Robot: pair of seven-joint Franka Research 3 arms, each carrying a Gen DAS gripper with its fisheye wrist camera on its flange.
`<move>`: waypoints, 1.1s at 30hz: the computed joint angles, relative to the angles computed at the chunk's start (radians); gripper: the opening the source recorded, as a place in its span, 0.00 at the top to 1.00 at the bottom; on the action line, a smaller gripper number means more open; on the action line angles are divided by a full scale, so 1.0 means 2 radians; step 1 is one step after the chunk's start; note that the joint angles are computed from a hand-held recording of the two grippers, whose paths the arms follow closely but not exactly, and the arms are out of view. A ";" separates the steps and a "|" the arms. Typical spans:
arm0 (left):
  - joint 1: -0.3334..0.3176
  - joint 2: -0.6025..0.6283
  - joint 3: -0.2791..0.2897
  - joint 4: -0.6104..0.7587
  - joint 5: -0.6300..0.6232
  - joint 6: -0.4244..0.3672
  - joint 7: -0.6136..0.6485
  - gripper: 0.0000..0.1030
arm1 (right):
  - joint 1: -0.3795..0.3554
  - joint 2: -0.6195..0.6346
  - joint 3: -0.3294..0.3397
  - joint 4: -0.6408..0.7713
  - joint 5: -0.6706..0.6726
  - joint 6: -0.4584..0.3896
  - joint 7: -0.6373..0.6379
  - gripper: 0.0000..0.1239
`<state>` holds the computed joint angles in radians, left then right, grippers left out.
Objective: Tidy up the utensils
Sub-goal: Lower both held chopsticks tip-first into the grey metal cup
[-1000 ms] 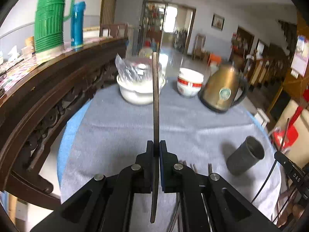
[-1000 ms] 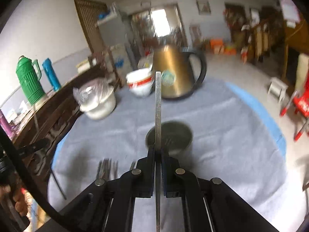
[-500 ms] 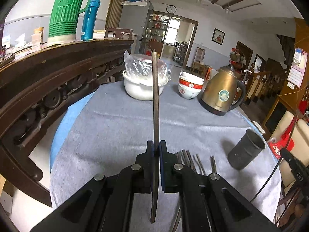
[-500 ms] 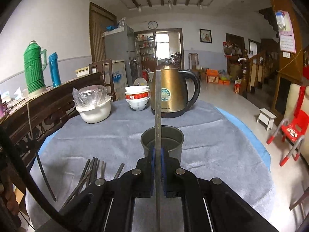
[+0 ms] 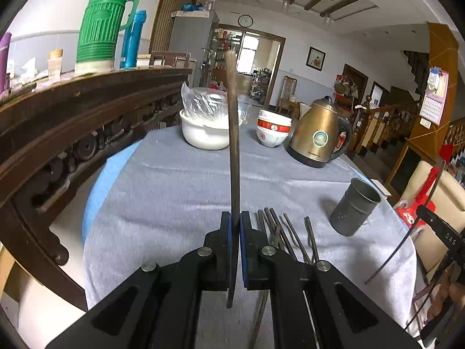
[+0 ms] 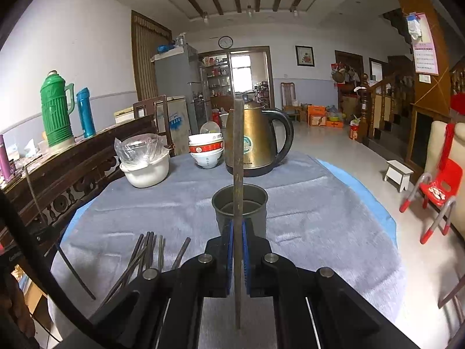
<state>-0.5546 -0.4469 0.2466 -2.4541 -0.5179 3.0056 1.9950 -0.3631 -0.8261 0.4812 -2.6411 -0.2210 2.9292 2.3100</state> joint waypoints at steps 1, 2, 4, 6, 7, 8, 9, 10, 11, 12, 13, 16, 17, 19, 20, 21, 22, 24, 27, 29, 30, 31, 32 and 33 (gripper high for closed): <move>0.001 -0.001 0.000 0.000 -0.001 -0.003 -0.001 0.95 | 0.002 0.000 -0.002 0.000 0.001 0.000 0.000 0.95; -0.001 -0.002 0.003 0.001 -0.004 -0.008 0.000 0.95 | 0.003 0.002 -0.004 0.001 0.002 -0.001 -0.001 0.95; -0.006 -0.002 0.009 0.007 -0.014 -0.016 0.005 0.95 | 0.006 0.005 -0.009 0.003 0.004 -0.002 -0.002 0.95; -0.006 -0.002 0.009 0.011 -0.025 -0.022 0.010 0.95 | 0.010 0.007 -0.014 0.001 0.007 -0.001 -0.002 0.95; -0.007 -0.003 0.010 0.013 -0.032 -0.025 0.014 0.95 | 0.012 0.007 -0.016 0.001 0.009 -0.001 -0.002 0.95; -0.006 -0.003 0.009 0.015 -0.038 -0.025 0.017 0.95 | 0.013 0.008 -0.018 0.001 0.010 0.000 -0.002 0.95; -0.007 -0.003 0.008 0.017 -0.043 -0.026 0.022 0.95 | 0.015 0.009 -0.022 0.001 0.014 0.003 -0.001 0.95; -0.006 -0.004 0.008 0.019 -0.048 -0.028 0.025 0.95 | 0.016 0.010 -0.023 0.001 0.016 0.004 0.000 0.95; -0.009 -0.005 0.010 0.023 -0.057 -0.032 0.029 0.95 | 0.017 0.011 -0.025 0.001 0.019 0.005 0.000 0.95; -0.010 -0.005 0.011 0.026 -0.065 -0.035 0.033 0.95 | 0.018 0.011 -0.027 0.001 0.021 0.007 0.000 0.95; -0.010 -0.005 0.011 0.030 -0.074 -0.037 0.036 0.95 | 0.019 0.010 -0.030 0.001 0.024 0.009 0.000 0.95; -0.012 -0.005 0.011 0.041 -0.101 -0.048 0.050 0.95 | 0.028 0.010 -0.043 0.000 0.035 0.015 -0.006 0.95; -0.012 -0.004 0.011 0.047 -0.113 -0.055 0.055 0.95 | 0.034 0.010 -0.050 -0.001 0.041 0.017 -0.009 0.95; -0.007 -0.003 0.007 0.056 -0.134 -0.069 0.062 0.95 | 0.046 0.008 -0.066 -0.003 0.055 0.021 -0.015 0.95; -0.005 -0.001 0.006 0.062 -0.146 -0.078 0.065 0.95 | 0.052 0.008 -0.074 -0.004 0.063 0.022 -0.019 0.95; -0.004 0.000 0.005 0.068 -0.157 -0.087 0.069 0.95 | 0.058 0.007 -0.082 -0.005 0.071 0.024 -0.023 0.95; -0.001 0.001 0.003 0.072 -0.166 -0.093 0.073 0.95 | 0.064 0.005 -0.090 -0.006 0.080 0.025 -0.027 0.95; 0.006 0.004 -0.003 0.081 -0.183 -0.107 0.077 0.95 | 0.071 0.001 -0.101 -0.009 0.095 0.027 -0.033 0.95; 0.014 0.011 -0.010 0.096 -0.211 -0.130 0.083 0.95 | 0.077 -0.007 -0.111 -0.012 0.114 0.030 -0.042 0.95; 0.020 0.018 -0.015 0.109 -0.228 -0.142 0.086 0.95 | 0.081 -0.014 -0.118 -0.015 0.127 0.033 -0.048 0.95; 0.022 0.022 -0.018 0.117 -0.237 -0.149 0.088 0.95 | 0.082 -0.017 -0.121 -0.015 0.132 0.035 -0.051 0.95; 0.024 0.028 -0.022 0.126 -0.246 -0.154 0.089 0.95 | 0.082 -0.018 -0.122 -0.013 0.137 0.037 -0.054 0.95; 0.025 0.035 -0.025 0.137 -0.257 -0.161 0.090 0.95 | 0.082 -0.020 -0.124 -0.012 0.141 0.040 -0.057 0.95; 0.027 0.040 -0.029 0.146 -0.266 -0.167 0.092 0.95 | 0.082 -0.021 -0.126 -0.011 0.146 0.045 -0.059 0.95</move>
